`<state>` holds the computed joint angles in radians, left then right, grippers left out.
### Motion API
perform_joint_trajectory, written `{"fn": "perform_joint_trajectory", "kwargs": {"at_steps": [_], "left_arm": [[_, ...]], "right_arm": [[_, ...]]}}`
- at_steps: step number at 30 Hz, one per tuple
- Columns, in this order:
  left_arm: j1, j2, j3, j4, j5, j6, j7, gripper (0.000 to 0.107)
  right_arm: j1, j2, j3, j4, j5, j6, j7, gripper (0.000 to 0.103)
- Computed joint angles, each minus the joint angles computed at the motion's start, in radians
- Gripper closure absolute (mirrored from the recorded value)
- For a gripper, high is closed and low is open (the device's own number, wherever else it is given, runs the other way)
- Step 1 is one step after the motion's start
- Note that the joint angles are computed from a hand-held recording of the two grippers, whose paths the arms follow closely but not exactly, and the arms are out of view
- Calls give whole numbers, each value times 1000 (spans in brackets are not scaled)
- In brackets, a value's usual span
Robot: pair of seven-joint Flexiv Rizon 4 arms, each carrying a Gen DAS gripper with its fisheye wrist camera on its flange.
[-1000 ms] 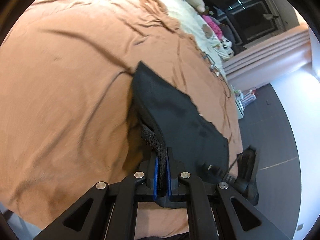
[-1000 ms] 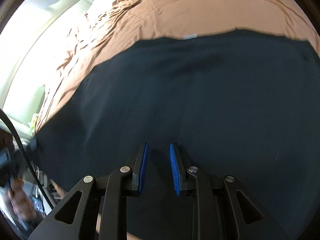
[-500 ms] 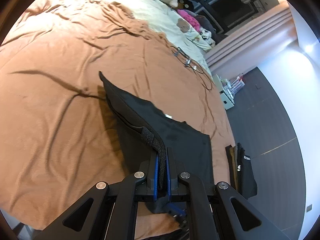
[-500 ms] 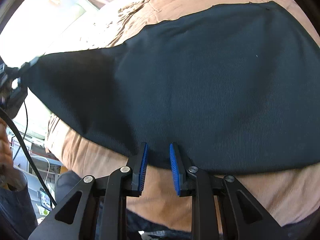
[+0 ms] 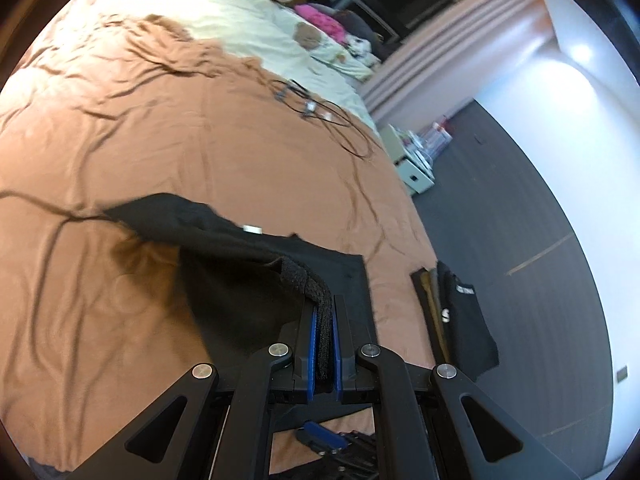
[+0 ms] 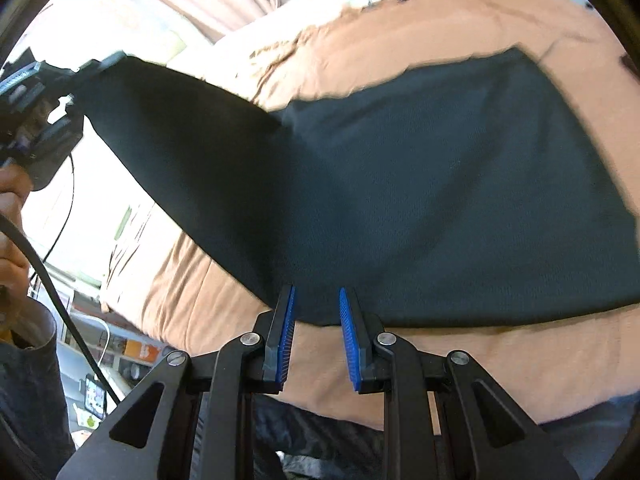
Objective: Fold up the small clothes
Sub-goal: 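Lower the black shirt onto the sheet and open both grippers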
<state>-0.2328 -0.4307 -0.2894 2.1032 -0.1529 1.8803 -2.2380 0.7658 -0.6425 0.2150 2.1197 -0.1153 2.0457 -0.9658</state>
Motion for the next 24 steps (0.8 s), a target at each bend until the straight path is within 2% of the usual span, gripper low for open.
{"fn": "perform_joint_trajectory", "kwargs": {"at_steps": [1, 3, 5, 6, 8, 11, 16, 19, 20, 24], "left_arm": [[1, -12, -9, -22, 3, -11, 7, 101], [-2, -40, -24, -67, 6, -32, 26, 101], [5, -75, -53, -115, 10, -49, 47, 101], [2, -89, -61, -136, 8, -58, 57, 101], [1, -122, -83, -179, 8, -75, 82, 101], [-8, -165, -105, -241, -2, -112, 124, 101], [-36, -227, -124, -346, -34, -188, 207, 101], [-53, -259, -130, -398, -58, -229, 260, 100], [-60, -273, -132, -421, -67, -247, 279, 100], [-74, -332, -154, -494, -106, -297, 351, 100]], "right_arm": [[9, 25, -22, 29, 23, 23, -14, 83], [25, 67, -48, 82, 65, 50, -43, 73], [37, 98, -64, 122, 108, 76, -72, 30], [52, 110, -80, 139, 140, 96, -94, 26], [71, 127, -94, 164, 196, 132, -136, 25], [54, 137, -84, 191, 246, 169, -165, 25], [-10, 130, -30, 267, 283, 264, -161, 25], [-24, 131, -22, 295, 283, 293, -139, 25], [-5, 136, -3, 284, 332, 281, -159, 25], [-54, 128, 34, 331, 286, 336, -97, 25]]}}
